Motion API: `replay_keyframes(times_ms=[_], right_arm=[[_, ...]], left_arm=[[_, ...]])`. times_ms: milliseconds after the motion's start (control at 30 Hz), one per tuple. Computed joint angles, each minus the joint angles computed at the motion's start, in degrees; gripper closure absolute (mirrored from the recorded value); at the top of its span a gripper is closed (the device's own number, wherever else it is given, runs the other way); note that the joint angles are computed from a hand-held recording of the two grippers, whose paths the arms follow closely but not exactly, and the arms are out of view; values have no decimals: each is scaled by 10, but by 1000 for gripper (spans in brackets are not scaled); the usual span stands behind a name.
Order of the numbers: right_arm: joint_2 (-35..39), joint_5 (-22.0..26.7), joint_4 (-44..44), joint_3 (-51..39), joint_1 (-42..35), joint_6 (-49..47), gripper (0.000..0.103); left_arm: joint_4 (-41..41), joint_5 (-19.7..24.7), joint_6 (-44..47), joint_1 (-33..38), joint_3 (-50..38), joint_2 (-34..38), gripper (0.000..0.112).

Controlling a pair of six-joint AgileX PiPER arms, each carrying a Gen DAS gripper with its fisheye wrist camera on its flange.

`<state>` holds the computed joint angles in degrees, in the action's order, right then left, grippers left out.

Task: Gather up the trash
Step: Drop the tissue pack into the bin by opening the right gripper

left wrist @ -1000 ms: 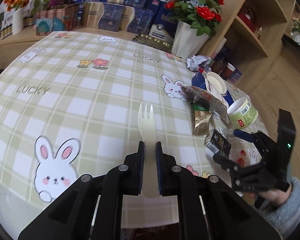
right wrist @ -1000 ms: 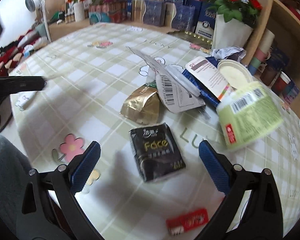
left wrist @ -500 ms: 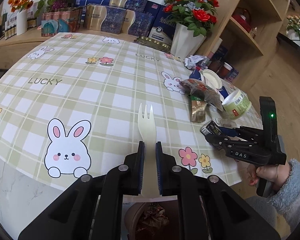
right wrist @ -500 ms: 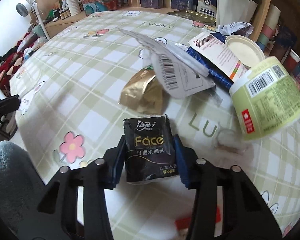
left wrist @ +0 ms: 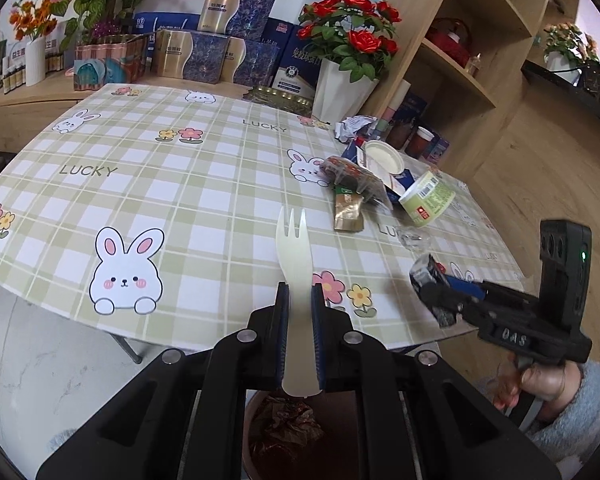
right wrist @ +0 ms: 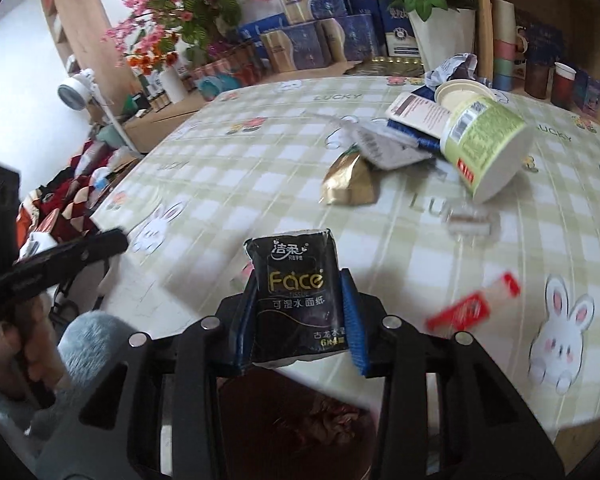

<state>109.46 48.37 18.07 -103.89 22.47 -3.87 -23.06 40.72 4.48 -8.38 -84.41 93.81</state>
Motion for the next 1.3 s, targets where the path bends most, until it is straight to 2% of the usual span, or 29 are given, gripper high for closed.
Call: replay_keyframes(times_ms=[233, 467, 733, 967, 1300], right_arm=[[-84, -47, -12, 180, 41, -1, 63], [-79, -55, 50, 273, 55, -32, 63], [-7, -32, 61, 270, 61, -6, 63], [43, 22, 21, 238, 74, 25, 63], [57, 34, 12, 240, 74, 23, 62]], left_arm=[[13, -11, -6, -27, 65, -56, 101], [31, -22, -26, -44, 118, -101, 101], [48, -28, -49, -48, 153, -137, 101], [54, -29, -59, -46, 174, -157, 101], [63, -34, -68, -58, 187, -163, 101]])
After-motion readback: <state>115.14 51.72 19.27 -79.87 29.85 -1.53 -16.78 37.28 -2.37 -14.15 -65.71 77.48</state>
